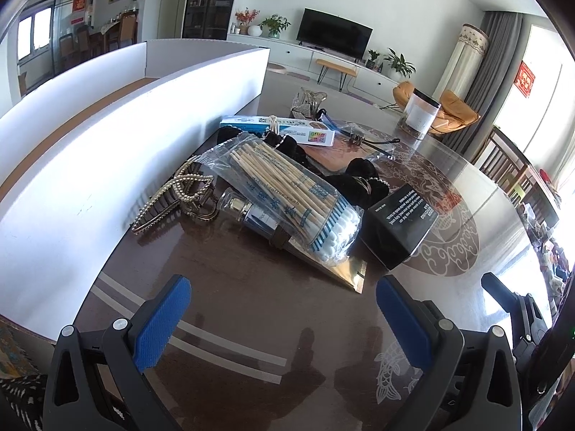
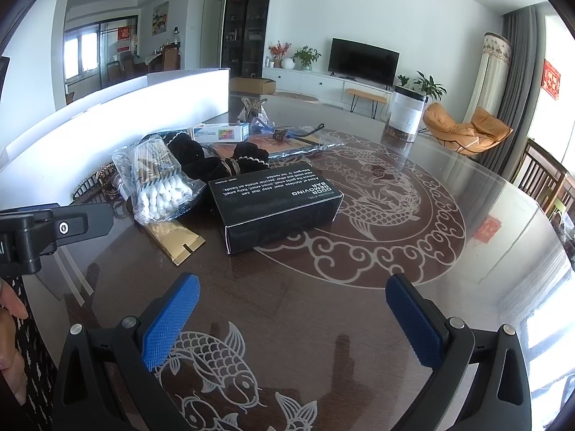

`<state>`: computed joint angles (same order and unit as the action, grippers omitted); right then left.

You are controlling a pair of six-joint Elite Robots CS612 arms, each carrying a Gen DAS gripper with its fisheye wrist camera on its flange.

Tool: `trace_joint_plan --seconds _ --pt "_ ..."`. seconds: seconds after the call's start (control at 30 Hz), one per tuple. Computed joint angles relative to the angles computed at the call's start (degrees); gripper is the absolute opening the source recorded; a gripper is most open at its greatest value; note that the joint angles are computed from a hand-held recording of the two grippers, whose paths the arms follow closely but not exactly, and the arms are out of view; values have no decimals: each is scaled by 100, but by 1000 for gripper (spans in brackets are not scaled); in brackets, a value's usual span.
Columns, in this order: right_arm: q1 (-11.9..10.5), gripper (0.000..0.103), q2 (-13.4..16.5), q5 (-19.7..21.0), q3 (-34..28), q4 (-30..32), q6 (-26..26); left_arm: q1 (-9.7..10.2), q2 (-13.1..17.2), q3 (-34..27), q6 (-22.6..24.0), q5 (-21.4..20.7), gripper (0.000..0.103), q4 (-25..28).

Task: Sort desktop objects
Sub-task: 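Move the right tool toward the cotton swab bag while the left tool approaches the tube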

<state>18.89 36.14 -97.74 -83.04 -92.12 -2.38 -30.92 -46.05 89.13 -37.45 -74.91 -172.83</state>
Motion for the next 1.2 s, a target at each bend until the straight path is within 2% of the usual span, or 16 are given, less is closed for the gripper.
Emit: trace_joint_plan --seconds 0.13,0.27,0.37,0.5,0.6,0.67,0.7,0.73,0.83,0.97,1.03,1.1,1.2 --pt "-13 103 3 28 -11 6 64 63 -21 61 -401 -76 103 -37" --pt "-31 103 -95 79 101 187 64 73 -54 114 -619 19 103 -19" --pt "-109 103 -278 515 347 313 114 71 -71 146 -685 86 103 -20" --pt "-151 103 -667 879 1015 38 452 100 -69 148 -811 47 103 19" --pt "-92 103 -1044 773 1771 -138 444 120 -67 141 -870 -8 103 76" --pt "-53 103 -1251 593 2224 -36 461 122 -72 147 -863 0 103 107" --pt "-3 103 -1253 290 2296 -205 321 120 -79 155 -858 10 103 113" --pt "12 103 -1256 228 2335 -251 192 119 -87 169 -853 18 103 107" --pt "-40 103 -1174 191 2180 -198 54 126 -103 208 -883 -1 103 49" --pt "-170 103 -1061 -270 1824 297 512 169 -83 196 -995 -159 103 26" --pt "-246 103 -1029 -206 1670 472 579 185 -61 167 -1014 -244 103 40" --pt "-268 103 -976 -147 1519 398 330 186 -47 134 -996 -281 103 101" --pt "-214 103 -1028 -281 1567 402 -146 169 -42 101 -926 -268 103 203"
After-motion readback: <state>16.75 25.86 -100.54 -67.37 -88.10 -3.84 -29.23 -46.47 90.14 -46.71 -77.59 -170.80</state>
